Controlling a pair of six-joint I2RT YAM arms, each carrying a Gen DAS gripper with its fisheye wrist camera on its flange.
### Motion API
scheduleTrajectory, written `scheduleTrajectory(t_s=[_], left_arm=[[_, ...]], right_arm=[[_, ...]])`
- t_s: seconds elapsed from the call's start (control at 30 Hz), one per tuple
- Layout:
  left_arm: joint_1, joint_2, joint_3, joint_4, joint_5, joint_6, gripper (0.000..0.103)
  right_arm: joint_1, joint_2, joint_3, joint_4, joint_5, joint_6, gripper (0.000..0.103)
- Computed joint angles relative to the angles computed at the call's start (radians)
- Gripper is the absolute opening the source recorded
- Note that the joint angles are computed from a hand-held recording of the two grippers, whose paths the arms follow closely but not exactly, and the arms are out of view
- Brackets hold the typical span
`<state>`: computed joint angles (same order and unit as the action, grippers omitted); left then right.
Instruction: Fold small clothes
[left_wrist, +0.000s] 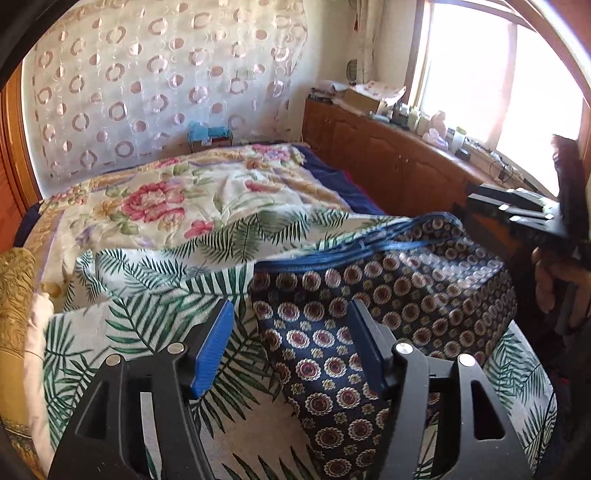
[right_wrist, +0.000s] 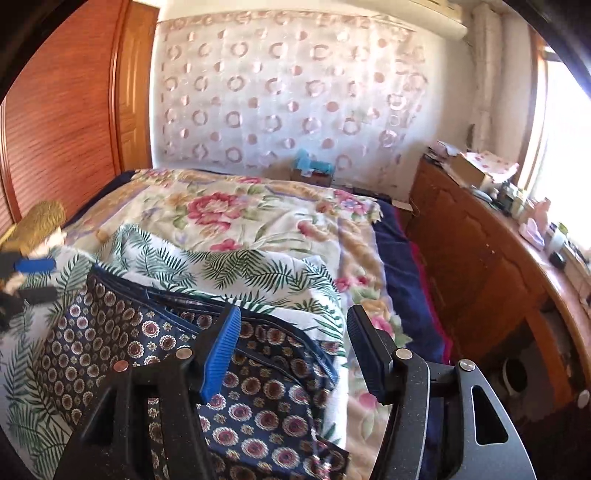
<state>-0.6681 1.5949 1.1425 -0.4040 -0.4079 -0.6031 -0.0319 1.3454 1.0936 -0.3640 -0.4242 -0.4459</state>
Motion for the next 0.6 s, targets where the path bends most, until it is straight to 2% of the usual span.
scheduleTrajectory(t_s=[0.1,0.17,0.3,0.4,0.43,0.5,0.6], left_arm=[[0.029,0.045,0.008,-0.004,0.064,-0.006,0.064],[0.046,0.069,0.014,-0.003,0.100,-0.012,0.064],[0.062,0.109,0.022,0.017,0.147,-0.032,0.064],[0.068,0.122,0.017,0.042,0.179,-0.041,0.058],[0.065,0.122,0.014,0.047,0.167,-0.035,0.051],[0.062,0.133,0.030,0.032,0.157,-0.024,0.043],[0.071,0.132,0.036,0.027,0.176,-0.025,0.042]], right_arm=[[-0.058,-0.039,-0.013,-0.043,-0.047,-0.012,0.068],[-0.105,-0.052,-0.021,-0.086,-0.099,-0.041,0.075],[-0.173,-0.067,-0.038,-0.171,-0.148,-0.110,0.075],[-0.209,-0.040,-0.019,-0.249,-0.165,-0.157,0.075],[-0.221,-0.021,-0.005,-0.282,-0.175,-0.168,0.075],[-0.226,0.025,0.039,-0.344,-0.172,-0.173,0.075],[-0.223,0.080,0.082,-0.389,-0.165,-0.180,0.075]])
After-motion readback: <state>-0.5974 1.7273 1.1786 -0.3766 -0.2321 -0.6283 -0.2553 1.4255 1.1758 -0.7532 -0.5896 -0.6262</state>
